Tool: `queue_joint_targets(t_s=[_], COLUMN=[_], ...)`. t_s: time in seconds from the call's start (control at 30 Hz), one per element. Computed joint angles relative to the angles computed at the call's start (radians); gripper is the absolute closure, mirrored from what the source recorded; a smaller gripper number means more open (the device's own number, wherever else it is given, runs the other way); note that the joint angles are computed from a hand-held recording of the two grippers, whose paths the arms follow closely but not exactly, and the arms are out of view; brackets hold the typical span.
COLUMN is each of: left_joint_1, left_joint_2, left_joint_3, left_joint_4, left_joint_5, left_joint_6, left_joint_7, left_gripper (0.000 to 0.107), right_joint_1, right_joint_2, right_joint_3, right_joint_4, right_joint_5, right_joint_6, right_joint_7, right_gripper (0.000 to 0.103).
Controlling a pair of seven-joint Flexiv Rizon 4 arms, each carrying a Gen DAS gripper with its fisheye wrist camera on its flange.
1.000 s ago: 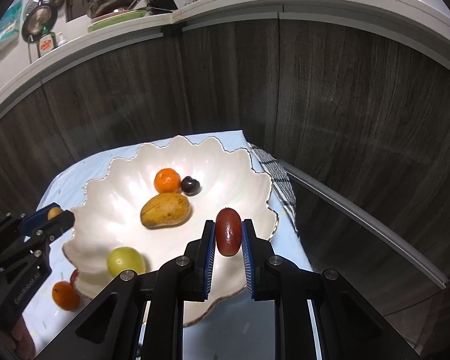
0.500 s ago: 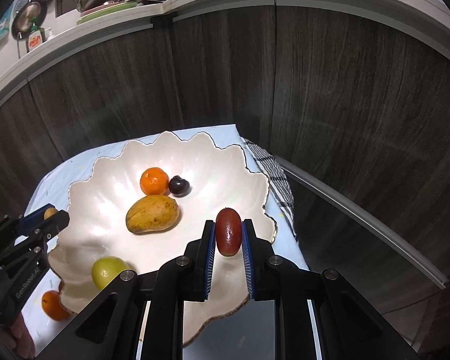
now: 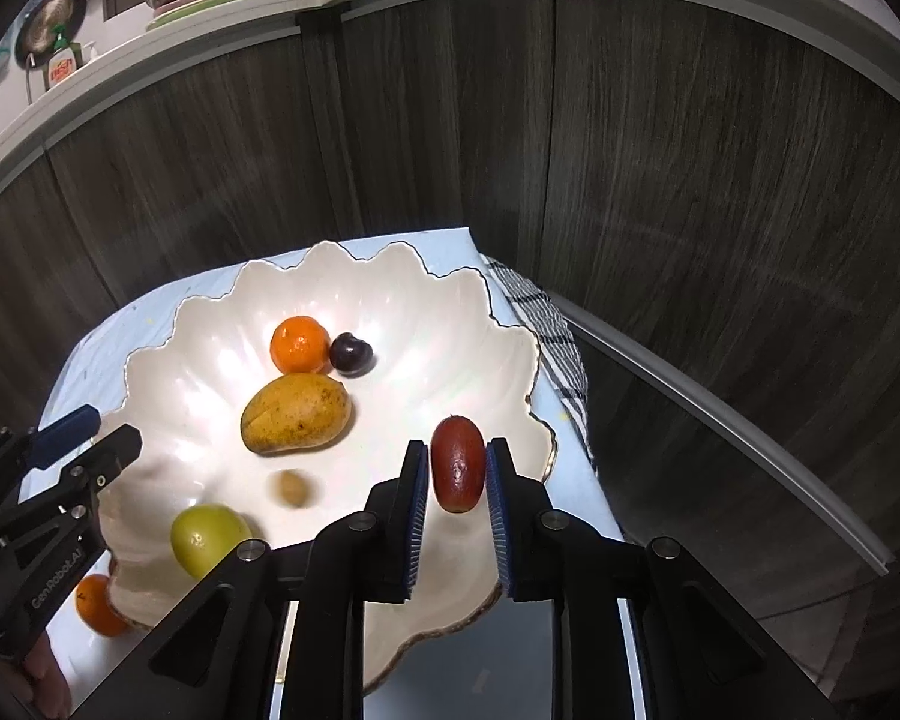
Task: Organize fruits
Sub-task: 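Carry the brown fruit and red grape over the white bowl and release both, then move the left tool to the tangerine while the right tool approaches the dark berry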
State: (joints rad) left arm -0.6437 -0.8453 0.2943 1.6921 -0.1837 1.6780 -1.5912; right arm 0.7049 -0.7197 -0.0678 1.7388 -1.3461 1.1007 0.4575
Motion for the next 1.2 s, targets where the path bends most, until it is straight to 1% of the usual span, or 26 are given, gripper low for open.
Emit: queue_joint_targets(t_s=[0.1, 0.2, 0.23, 0.3, 0.37, 0.57, 0.77, 1.2], left_joint_1=[-0.008, -0.020, -0.034, -0.052, -0.053, -0.058, -0.068, -0.082], left_joint_2=[0.000, 0.003, 0.002, 0.002, 0.008, 0.026, 0.045, 0.084], left_joint_3=[0.011, 0.024, 0.041, 0.062, 0.062, 0.061, 0.065, 0.048], left_joint_4=[0.004, 0.011, 0.014, 0.021, 0.032, 0.061, 0.095, 0.179], left_joint_5=[-0.002, -0.008, -0.013, -0.023, -0.031, -0.055, -0.087, -0.195], left_joint_6=[0.008, 0.017, 0.018, 0.026, 0.037, 0.058, 0.087, 0.160], left_joint_7=[-0.008, -0.011, -0.017, -0.026, -0.028, -0.014, 0.003, 0.093], left_gripper=[0.056, 0.048, 0.043, 0.035, 0.034, 0.032, 0.027, 0.022], right_joint_1=[0.011, 0.011, 0.009, 0.007, 0.007, 0.007, 0.013, 0.028], right_joint_2=[0.010, 0.018, 0.021, 0.025, 0.029, 0.039, 0.048, 0.063], right_joint_3=[-0.003, 0.003, 0.006, 0.011, 0.015, 0.031, 0.041, 0.057], right_joint_4=[0.007, 0.010, 0.012, 0.013, 0.014, 0.018, 0.019, 0.018], right_joint_5=[-0.014, -0.027, -0.032, -0.037, -0.046, -0.056, -0.056, -0.076], right_joint_6=[-0.027, -0.041, -0.044, -0.051, -0.059, -0.077, -0.095, -0.126], right_joint_7=[0.017, 0.027, 0.031, 0.036, 0.042, 0.045, 0.049, 0.064], right_gripper=[0.049, 0.044, 0.043, 0.038, 0.034, 0.033, 0.033, 0.033])
